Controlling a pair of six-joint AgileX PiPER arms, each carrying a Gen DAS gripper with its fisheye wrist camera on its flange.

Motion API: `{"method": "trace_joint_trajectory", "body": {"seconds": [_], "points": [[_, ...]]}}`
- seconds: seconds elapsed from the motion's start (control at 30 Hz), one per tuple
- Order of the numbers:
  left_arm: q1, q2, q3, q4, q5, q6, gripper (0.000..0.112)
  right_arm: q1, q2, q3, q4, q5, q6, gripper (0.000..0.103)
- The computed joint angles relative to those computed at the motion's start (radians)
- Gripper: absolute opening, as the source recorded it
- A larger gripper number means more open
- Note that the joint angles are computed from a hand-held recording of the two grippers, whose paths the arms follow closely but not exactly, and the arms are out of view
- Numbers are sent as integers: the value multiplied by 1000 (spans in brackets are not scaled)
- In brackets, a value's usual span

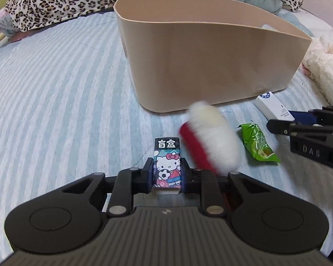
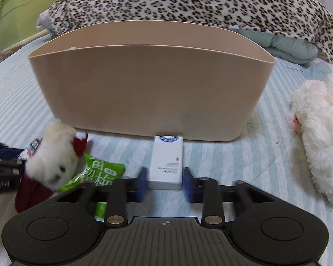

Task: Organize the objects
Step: 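Grasp the blind-box package with the left tool while the right grasps the white medicine box, then lower the blind box and medicine box into the basket and open both tools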

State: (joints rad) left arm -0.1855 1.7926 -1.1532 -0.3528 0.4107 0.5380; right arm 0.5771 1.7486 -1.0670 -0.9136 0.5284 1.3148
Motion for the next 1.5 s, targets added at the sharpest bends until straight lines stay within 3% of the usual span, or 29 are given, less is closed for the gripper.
{"method": "trace_joint_trajectory", "body": {"seconds": [0.37, 0.67, 0.93, 1.1, 1.3, 1.4, 1.5], "points": [[32, -97, 23, -76, -7, 46, 25, 2, -148, 85, -22, 6, 25, 28], [29, -177, -59, -167, -2, 113, 25, -32, -259, 27, -57, 36, -13, 28], [-78, -88, -267, -9, -24, -65, 25, -67, -233, -107, -79, 63, -32, 28], [-134, 22, -418, 165, -13, -251, 25, -107, -139, -225, -68, 67, -91, 28], [-181, 199, -611, 391, 74, -457, 25, -152, -16, -341, -32, 74, -145, 28], [-211, 251, -631, 539, 70, -571, 25, -167, 48, -374, 10, 77, -211, 28], [-226, 276, -634, 597, 70, -614, 25, -188, 98, -405, 69, 76, -274, 28]]}}
